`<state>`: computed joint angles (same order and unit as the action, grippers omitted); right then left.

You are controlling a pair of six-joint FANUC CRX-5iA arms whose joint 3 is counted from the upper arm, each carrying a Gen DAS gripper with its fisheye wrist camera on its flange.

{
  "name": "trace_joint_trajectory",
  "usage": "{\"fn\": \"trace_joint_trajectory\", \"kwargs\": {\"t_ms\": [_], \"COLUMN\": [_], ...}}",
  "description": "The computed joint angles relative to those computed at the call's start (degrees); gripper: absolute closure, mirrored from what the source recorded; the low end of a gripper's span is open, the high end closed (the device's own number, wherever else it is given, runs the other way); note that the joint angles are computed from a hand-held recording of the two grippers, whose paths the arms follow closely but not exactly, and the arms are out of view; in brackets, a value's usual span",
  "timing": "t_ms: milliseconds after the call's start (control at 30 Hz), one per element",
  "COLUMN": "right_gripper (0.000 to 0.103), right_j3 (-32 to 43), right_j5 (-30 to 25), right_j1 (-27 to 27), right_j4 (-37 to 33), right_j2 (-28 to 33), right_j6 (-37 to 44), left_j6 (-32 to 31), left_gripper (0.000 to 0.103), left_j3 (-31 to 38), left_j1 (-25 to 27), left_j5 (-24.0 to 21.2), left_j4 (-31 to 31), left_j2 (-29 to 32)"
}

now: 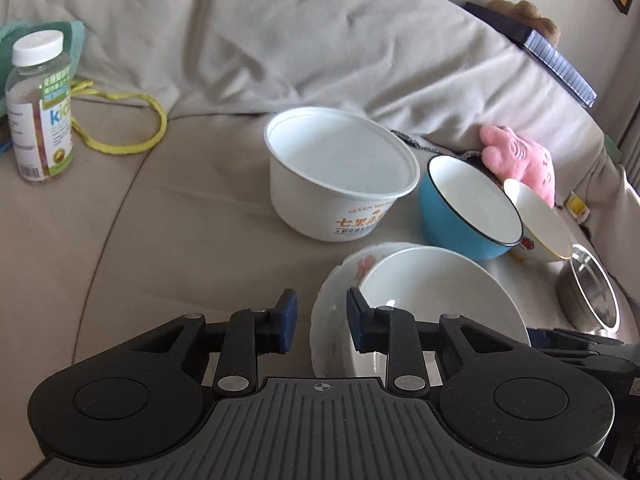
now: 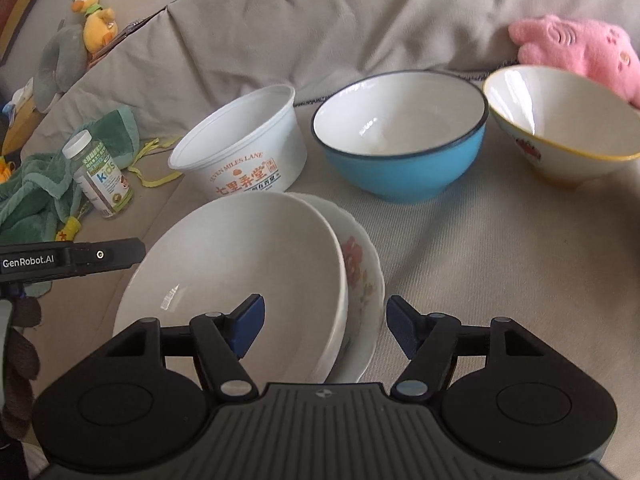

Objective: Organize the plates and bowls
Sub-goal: 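Lift the white bowl with both grippers and lower it onto the floral plate, then open both grippers and withdraw from the stacked bowl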

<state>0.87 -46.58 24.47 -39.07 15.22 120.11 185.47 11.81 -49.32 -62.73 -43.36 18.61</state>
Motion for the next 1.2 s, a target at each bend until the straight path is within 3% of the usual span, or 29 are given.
{"fn": "trace_joint_trajectory", "kwargs": {"t_ms": [133, 167, 233, 300, 400, 500, 533, 567, 733, 867, 1200], "right_gripper": [0.035, 0.035, 0.035, 0.035, 0.035, 0.035, 0.035, 0.035, 0.034, 0.032, 0.038], "right_j3": [-0.34, -0.31, -0.29, -0.29, -0.39, -0.29, -0.23, -0.12, -0.39, -0.93, -0.51], "right_j5": [-0.05, -0.16, -0.32, -0.29, -0.47, -1.15, -1.35, -1.52, -1.33, -0.70, -2.83], "right_j1": [0.34, 0.34, 0.26, 0.41, 0.38, -0.11, -0.19, -0.26, -0.19, 0.09, -1.39], "right_j4": [0.23, 0.22, 0.17, 0.36, 0.27, -0.69, -0.91, -1.02, -1.70, -2.00, -3.24], "right_j2": [0.35, 0.42, 0.51, 0.53, 0.30, 0.24, 0.32, 0.47, 0.45, 0.10, -0.11], "right_j6": [-0.71, -0.83, -0.93, -1.30, -1.05, -0.33, -0.21, -0.20, 0.85, 2.39, 3.38], "left_j6": [0.33, 1.53, 4.96, 5.80, -1.51, -3.65, -3.70, -3.57, -1.49, -0.97, -6.42], "left_gripper": [0.073, 0.073, 0.073, 0.073, 0.073, 0.072, 0.062, 0.059, 0.062, 0.063, 0.064], "left_j3": [-1.98, -3.68, -9.05, -10.51, -5.39, -3.80, -4.22, -5.43, -12.24, -13.32, -8.40], "left_j1": [0.19, 0.45, 1.60, 1.25, 0.40, 1.41, 1.91, 2.65, 6.27, 7.54, 8.78], "left_j5": [2.26, 4.91, 14.79, 18.39, 10.00, 5.96, 6.40, 8.01, 20.99, 24.42, 17.39], "left_j4": [-0.34, -0.28, -0.56, -2.10, 0.32, 3.08, 3.92, 4.90, 9.39, 11.48, 17.56], "left_j2": [-1.25, -2.45, -6.22, -7.45, -3.93, -1.94, -1.86, -2.17, -4.36, -3.68, -0.93]}}
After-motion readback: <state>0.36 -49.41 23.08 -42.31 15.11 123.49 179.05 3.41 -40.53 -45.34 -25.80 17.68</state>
